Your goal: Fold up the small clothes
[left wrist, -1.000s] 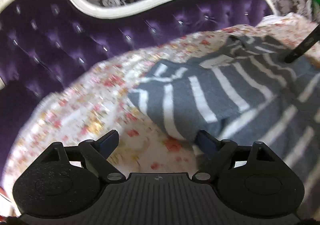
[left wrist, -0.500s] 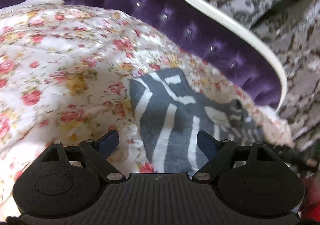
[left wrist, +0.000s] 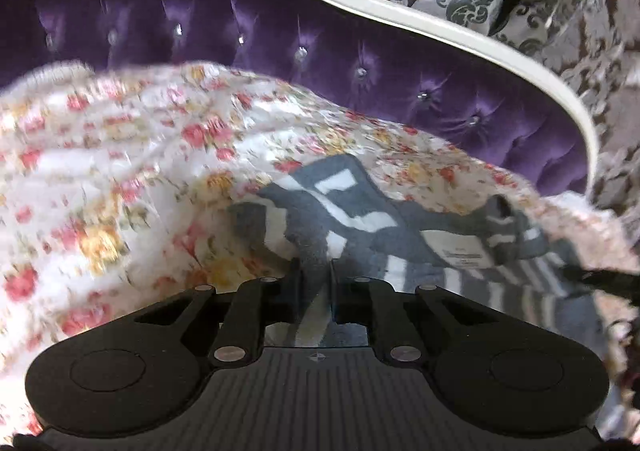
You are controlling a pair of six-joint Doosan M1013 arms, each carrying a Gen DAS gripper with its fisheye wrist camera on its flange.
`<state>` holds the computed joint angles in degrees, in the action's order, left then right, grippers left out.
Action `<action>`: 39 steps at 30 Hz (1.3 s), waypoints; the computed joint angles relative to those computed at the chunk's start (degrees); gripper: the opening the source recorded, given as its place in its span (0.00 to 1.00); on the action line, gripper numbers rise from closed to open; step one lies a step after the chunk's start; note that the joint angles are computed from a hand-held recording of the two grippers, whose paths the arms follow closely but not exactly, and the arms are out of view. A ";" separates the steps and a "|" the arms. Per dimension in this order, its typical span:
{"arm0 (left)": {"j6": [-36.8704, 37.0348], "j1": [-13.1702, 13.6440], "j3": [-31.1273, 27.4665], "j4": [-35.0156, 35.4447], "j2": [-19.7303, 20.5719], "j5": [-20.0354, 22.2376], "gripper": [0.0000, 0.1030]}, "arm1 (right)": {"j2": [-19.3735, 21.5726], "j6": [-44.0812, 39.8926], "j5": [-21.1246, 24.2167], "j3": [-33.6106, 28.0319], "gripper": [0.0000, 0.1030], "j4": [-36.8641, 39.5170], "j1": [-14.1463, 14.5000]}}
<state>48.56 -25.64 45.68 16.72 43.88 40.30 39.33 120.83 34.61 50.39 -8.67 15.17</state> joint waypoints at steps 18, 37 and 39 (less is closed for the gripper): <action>-11.17 -2.98 10.32 15.03 -7.79 1.90 0.65 | -5.03 1.62 -3.74 5.39 0.74 -0.99 0.58; -17.85 -9.23 30.06 15.35 -20.99 -3.77 0.68 | -20.50 1.52 -3.91 26.94 0.90 5.70 5.92; -17.97 -9.77 31.15 14.52 -21.57 -4.35 0.68 | -21.58 4.05 -3.24 28.43 0.90 4.19 6.22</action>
<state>30.59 -35.41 76.83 31.24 22.31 35.94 17.74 124.88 31.37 78.82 -4.47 21.40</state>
